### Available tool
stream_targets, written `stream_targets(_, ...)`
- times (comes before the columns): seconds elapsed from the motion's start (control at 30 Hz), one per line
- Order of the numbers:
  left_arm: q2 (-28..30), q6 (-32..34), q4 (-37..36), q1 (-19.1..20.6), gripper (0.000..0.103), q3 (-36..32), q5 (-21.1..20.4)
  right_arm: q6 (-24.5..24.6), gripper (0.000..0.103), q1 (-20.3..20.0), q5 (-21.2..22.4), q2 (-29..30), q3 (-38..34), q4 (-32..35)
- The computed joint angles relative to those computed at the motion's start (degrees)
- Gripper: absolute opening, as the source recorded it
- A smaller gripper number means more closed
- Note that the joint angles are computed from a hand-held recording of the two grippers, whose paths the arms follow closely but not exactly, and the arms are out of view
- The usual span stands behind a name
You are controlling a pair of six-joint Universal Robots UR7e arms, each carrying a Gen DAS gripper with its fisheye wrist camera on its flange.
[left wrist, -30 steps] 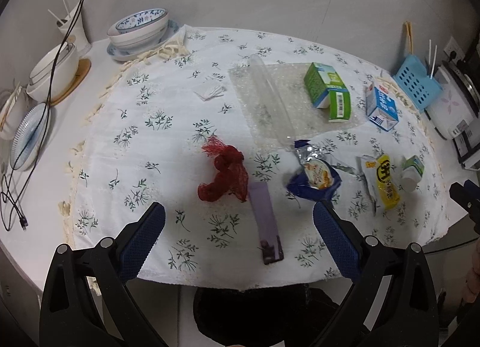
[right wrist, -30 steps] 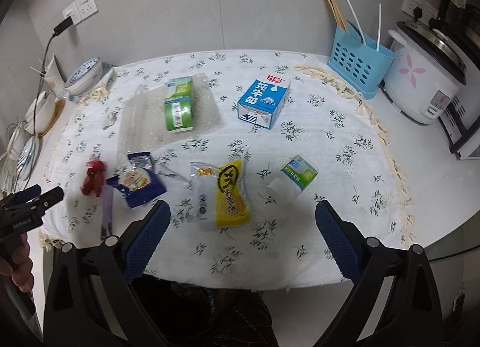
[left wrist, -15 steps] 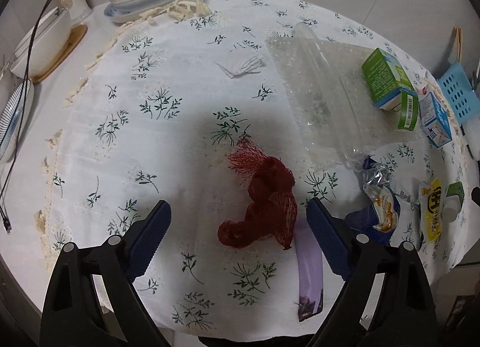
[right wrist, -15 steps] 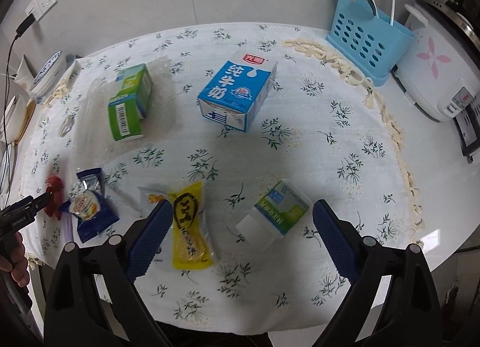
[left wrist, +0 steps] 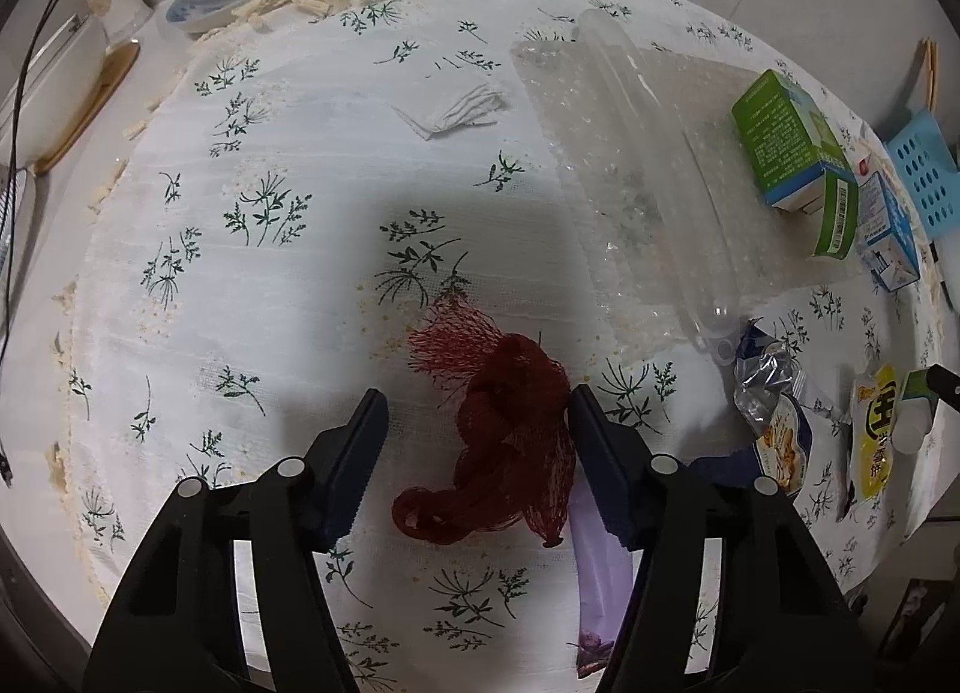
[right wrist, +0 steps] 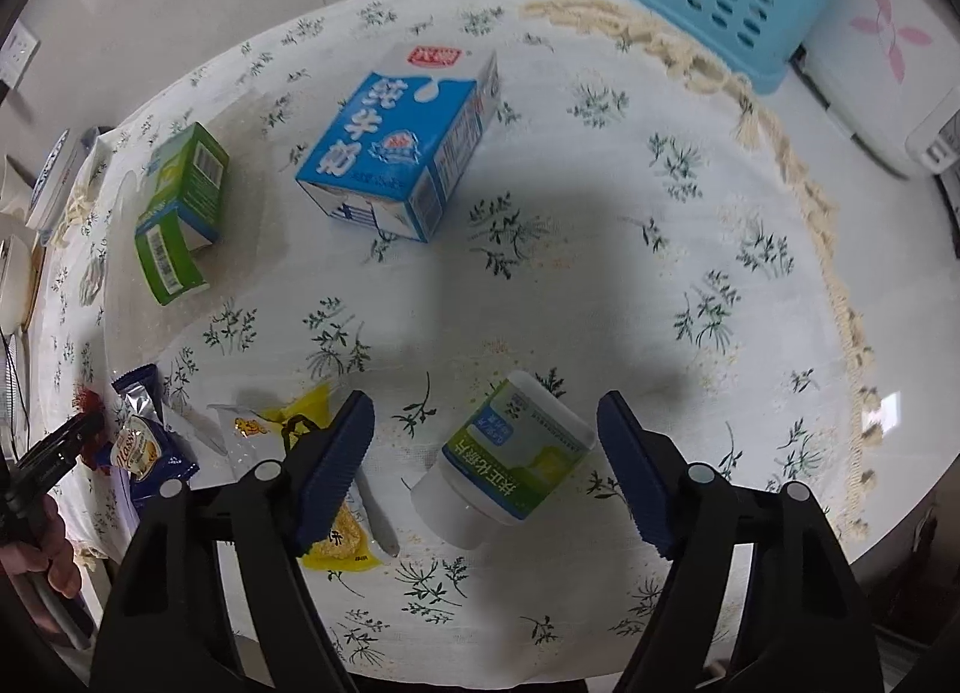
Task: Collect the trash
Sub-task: 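Grasp the white-green bottle with the right tool while the left tool grasps the red mesh net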
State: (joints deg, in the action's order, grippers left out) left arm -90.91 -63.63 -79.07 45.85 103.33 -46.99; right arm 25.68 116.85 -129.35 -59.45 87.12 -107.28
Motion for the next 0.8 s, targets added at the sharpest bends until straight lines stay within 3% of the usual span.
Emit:
stream_targets(0.13,1.6,-0.6,1.4,0.2,0.05,-1.1,0.3,2.3,0.067,-1.0,1.5,0.7,-1.0,2.5)
stream_targets(0.2,2.1,-1.1,2.7,0.2,0.041,-1.6,0.5,3.5,0.066,-1.4,2.0,1.2,-1.7,3.8)
stream_targets(0.33,2.7,-1.6,3.5,0.3,0.026,-2.2,0.9,5.2,0.048,-1.9,2.6,2.1,-2.8,5.4)
stream_targets(0.4,2.3,-1.3,3.4,0.3,0.02,-2.1,0.9,6.2,0.046,-2.1,3.1,2.2,-3.1,5.6)
stream_targets(0.8,-1.1,-2.1,4.4,-3.1,0.016,-0.9,1.5,7.3,0.043,-1.2,3.0,1.5,-2.7,3.9)
